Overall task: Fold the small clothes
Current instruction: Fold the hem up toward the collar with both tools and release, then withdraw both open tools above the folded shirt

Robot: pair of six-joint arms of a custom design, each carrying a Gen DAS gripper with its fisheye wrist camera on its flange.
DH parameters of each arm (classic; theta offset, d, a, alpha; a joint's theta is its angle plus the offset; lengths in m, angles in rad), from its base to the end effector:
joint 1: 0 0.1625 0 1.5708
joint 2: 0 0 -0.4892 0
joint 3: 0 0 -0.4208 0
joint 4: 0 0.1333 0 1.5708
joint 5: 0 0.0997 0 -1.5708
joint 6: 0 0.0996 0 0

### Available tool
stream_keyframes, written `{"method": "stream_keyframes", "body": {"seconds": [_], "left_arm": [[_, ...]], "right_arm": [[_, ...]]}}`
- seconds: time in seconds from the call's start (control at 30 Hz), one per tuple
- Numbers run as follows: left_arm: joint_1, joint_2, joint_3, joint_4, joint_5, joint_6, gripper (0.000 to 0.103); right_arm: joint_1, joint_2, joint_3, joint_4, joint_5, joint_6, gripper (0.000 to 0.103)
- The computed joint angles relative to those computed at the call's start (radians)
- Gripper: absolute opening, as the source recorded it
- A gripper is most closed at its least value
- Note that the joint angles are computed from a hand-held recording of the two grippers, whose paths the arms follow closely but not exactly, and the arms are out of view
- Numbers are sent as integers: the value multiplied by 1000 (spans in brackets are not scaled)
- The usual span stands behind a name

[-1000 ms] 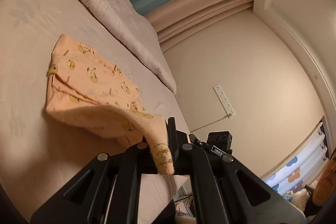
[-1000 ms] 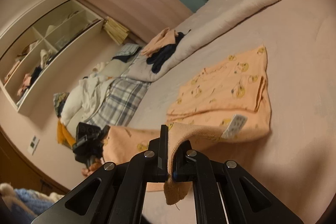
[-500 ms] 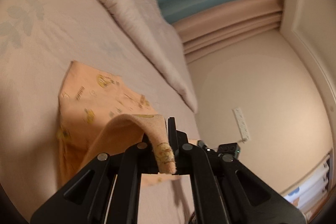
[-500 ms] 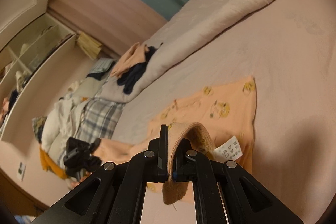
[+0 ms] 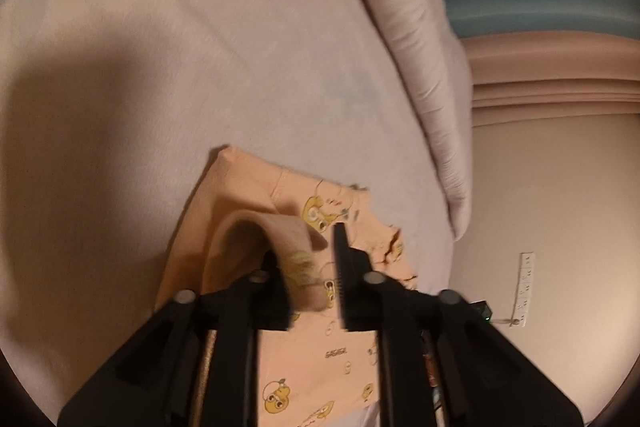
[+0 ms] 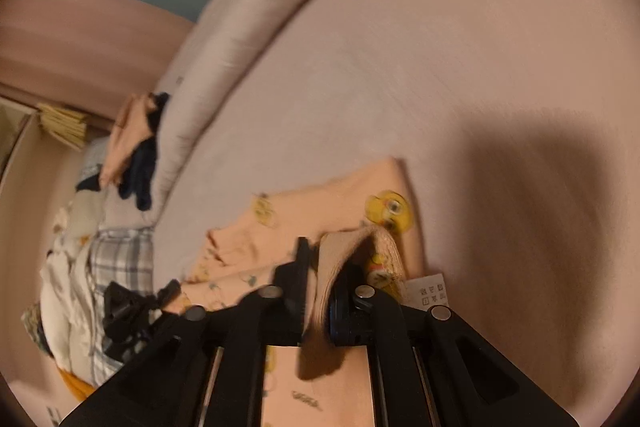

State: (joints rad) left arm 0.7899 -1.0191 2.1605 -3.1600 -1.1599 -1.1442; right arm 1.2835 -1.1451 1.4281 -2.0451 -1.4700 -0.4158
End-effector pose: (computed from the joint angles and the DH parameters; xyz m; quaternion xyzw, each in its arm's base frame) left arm -0.2720 -0.5203 0.1574 0.2170 -0.9306 0.2874 0.0647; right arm -0.0674 -0.7338 0.4122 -0.0686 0.9918 -0.1068 0.0142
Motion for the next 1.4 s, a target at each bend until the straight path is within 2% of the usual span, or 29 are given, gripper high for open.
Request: {"method": "stream_keyframes", "body": {"seconds": [0.07, 0.13, 0.27, 0.37, 0.4, 0.43, 0.47, 0.5, 0.57, 0.63, 0.7, 0.8, 0.87, 0.97, 1.07, 1.17, 1.2, 1.27, 1.3, 1.37, 1.4], "left_arm": [[-6, -15, 14, -6, -20, 11, 39], [-7, -31, 23, -8, -36, 18, 46], [6, -30, 23, -48, -59, -1, 46], [34, 14, 25, -227, -111, -52, 45], [33, 34, 5, -258, -101, -64, 45], [27, 40, 8, -292, -76, -78, 49], [18, 43, 15, -322, -29, -112, 56], [11, 38, 24, -341, -4, -136, 57], [-1, 31, 43, -391, 62, -156, 57], [-21, -11, 58, -305, 133, -170, 57], [-43, -57, 66, -191, 171, -154, 57], [-84, -108, 85, -53, 189, -123, 57], [-119, -129, 105, 10, 194, -79, 57], [-192, -144, 119, 124, 194, 6, 57], [-254, -131, 126, 206, 191, 50, 57], [-301, -108, 134, 266, 202, 68, 55], [-313, -103, 136, 285, 210, 64, 55], [-338, -87, 141, 349, 240, 54, 52], [-330, -72, 134, 365, 248, 62, 51], [-334, -59, 148, 387, 227, 36, 49], [-338, -57, 155, 384, 228, 36, 48]], "right_arm": [[-5, -19, -7, 73, 17, -32, 39], [-10, -30, -21, 136, 35, -57, 48], [-21, 2, -73, 227, 103, -36, 49], [-46, 36, -112, 273, 218, 35, 49], [-62, 40, -106, 233, 296, 79, 49], [-74, 39, -95, 179, 350, 112, 49], [-79, 37, -83, 128, 379, 144, 49], [-87, 38, -76, 67, 404, 192, 49], [-94, 38, -74, 3, 409, 224, 49], [-91, 21, -67, -34, 344, 224, 49], [-89, -1, -57, -34, 306, 163, 49], [-80, -52, -18, -81, 228, 35, 49], [-69, -82, 6, -62, 185, -69, 49], [-42, -138, 73, -38, 75, -260, 49], [-26, -193, 180, -103, -19, -423, 49], [-20, -225, 257, -156, -66, -525, 48], [-11, -225, 271, -179, -79, -535, 46], [3, -246, 328, -264, -146, -599, 46], [9, -253, 362, -326, -190, -642, 46], [15, -254, 400, -429, -268, -713, 46], [12, -257, 413, -457, -279, -739, 46]]}}
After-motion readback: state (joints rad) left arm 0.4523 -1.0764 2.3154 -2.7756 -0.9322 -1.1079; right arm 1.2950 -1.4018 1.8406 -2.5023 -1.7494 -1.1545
